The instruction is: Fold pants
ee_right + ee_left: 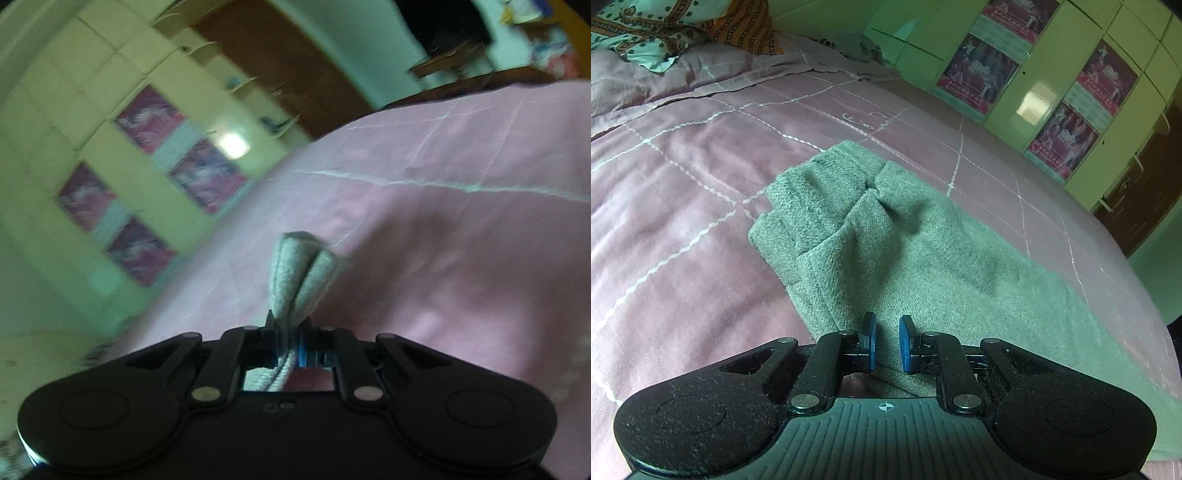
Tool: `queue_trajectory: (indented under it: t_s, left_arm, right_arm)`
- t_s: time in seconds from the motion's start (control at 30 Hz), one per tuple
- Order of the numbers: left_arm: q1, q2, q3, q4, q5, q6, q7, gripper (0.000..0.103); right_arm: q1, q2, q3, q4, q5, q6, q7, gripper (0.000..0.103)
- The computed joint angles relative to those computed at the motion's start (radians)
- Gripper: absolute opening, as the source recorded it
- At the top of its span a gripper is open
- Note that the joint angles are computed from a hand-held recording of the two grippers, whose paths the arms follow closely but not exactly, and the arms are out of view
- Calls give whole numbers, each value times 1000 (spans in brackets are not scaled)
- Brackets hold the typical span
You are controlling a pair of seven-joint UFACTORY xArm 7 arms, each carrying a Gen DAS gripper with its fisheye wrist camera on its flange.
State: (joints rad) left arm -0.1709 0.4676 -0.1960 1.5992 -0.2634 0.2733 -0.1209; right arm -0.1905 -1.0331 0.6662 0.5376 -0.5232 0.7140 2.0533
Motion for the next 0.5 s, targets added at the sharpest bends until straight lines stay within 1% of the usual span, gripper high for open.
queue_trajectory:
  t_s: [0.03, 0.07, 0.1, 0.13, 0.2, 0.27, 0.3, 0.37, 0.43, 0.5]
  left_arm:
    - [1, -1, 0, -1, 1, 2, 1, 14]
    - [0, -1, 2, 1, 4, 3, 1, 14]
    - [-6, -2, 9, 0, 12, 5, -3, 14]
    - [-9, 1, 13, 6, 18, 7, -5, 14]
    - [-21, 2, 26, 9, 36, 10, -17, 14]
    - [-42, 3, 50, 19, 72, 25, -35, 14]
    - [-57, 1, 66, 31, 102, 50, -42, 14]
    - [-80, -2, 90, 54, 160, 98, -48, 15]
    - [-91, -8, 101, 63, 204, 129, -40, 15]
    - [-94, -15, 104, 66, 226, 146, -38, 15]
  right_arm:
    - [26, 53, -30, 19, 82, 68, -20, 9]
    - [74, 103, -88, 17, 134, 95, -2, 8]
    - [87, 110, -110, 3, 144, 80, 30, 8]
    - [83, 107, -115, -2, 151, 70, 22, 9]
    - [98, 101, -118, -6, 129, 63, 22, 11]
    - [109, 64, -126, -44, 127, 22, 63, 11]
    - [109, 41, -131, -70, 129, -7, 89, 11]
    - [115, 10, -147, -106, 136, -40, 104, 12]
    - [114, -2, -145, -114, 141, -42, 101, 12]
    - [114, -8, -142, -115, 143, -36, 91, 14]
